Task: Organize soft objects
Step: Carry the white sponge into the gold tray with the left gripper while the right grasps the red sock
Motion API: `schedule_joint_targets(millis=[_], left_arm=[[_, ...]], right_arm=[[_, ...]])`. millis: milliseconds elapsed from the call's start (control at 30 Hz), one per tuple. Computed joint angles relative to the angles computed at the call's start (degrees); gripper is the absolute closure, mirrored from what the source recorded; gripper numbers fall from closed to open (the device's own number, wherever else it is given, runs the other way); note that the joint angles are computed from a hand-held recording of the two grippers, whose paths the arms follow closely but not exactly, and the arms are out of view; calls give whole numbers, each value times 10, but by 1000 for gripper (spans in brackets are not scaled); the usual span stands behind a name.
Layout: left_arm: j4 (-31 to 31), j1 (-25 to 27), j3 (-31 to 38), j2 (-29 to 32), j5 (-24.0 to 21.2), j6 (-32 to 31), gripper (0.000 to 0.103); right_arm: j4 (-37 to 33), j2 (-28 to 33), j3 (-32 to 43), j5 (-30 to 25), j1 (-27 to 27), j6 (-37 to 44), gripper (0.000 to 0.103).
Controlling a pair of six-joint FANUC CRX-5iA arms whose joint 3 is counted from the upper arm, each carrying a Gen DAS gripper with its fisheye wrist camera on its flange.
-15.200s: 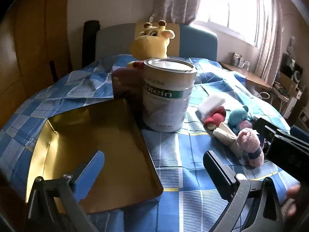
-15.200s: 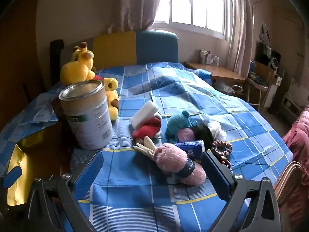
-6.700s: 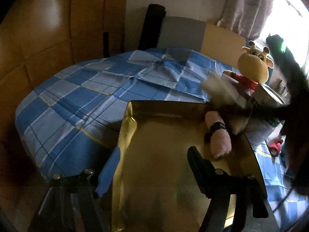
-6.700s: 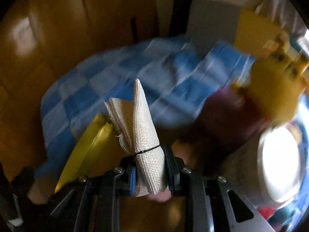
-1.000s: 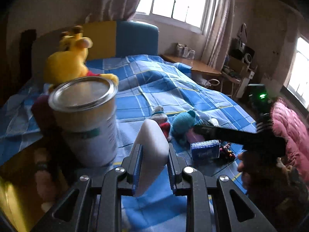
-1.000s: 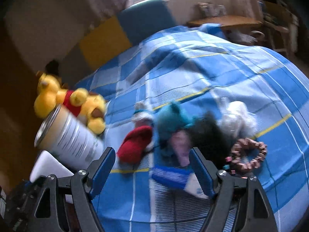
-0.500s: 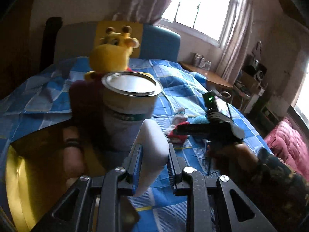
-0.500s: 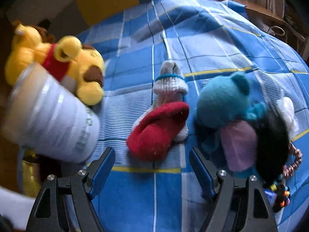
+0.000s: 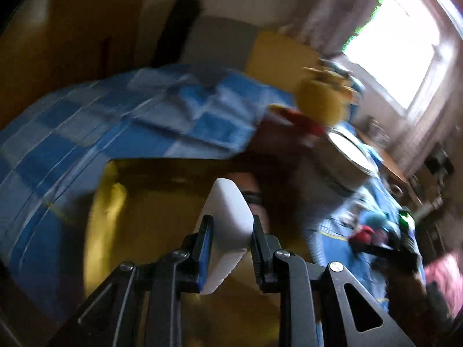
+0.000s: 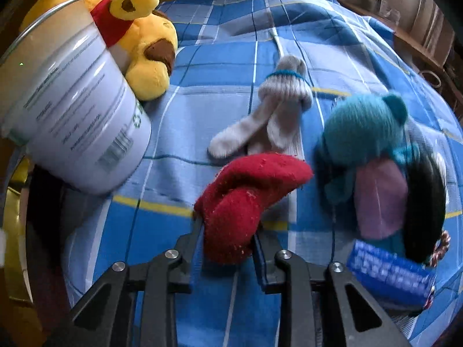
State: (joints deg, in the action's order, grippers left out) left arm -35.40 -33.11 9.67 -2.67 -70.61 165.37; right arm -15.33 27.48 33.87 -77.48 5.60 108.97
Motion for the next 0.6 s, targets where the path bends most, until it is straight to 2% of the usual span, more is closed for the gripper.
schedule_joint_targets(millis=[133, 333, 467, 533, 600], left_arm=[[34, 48, -28, -10, 6, 4, 78], [93, 114, -38, 9, 62, -31, 77], [86, 124, 5, 51, 47, -49, 74], [99, 133, 8, 58, 66, -62, 69], [120, 144, 12, 68, 80, -74, 57]], right_arm=[[-20, 14, 20, -20, -12, -3, 74], [-26, 11, 13, -12, -18, 11, 73], [-30, 11, 10, -6, -20, 17, 73], [-28, 8, 6, -1, -19, 20, 73], [-25, 3, -1, 5, -17, 22, 73]])
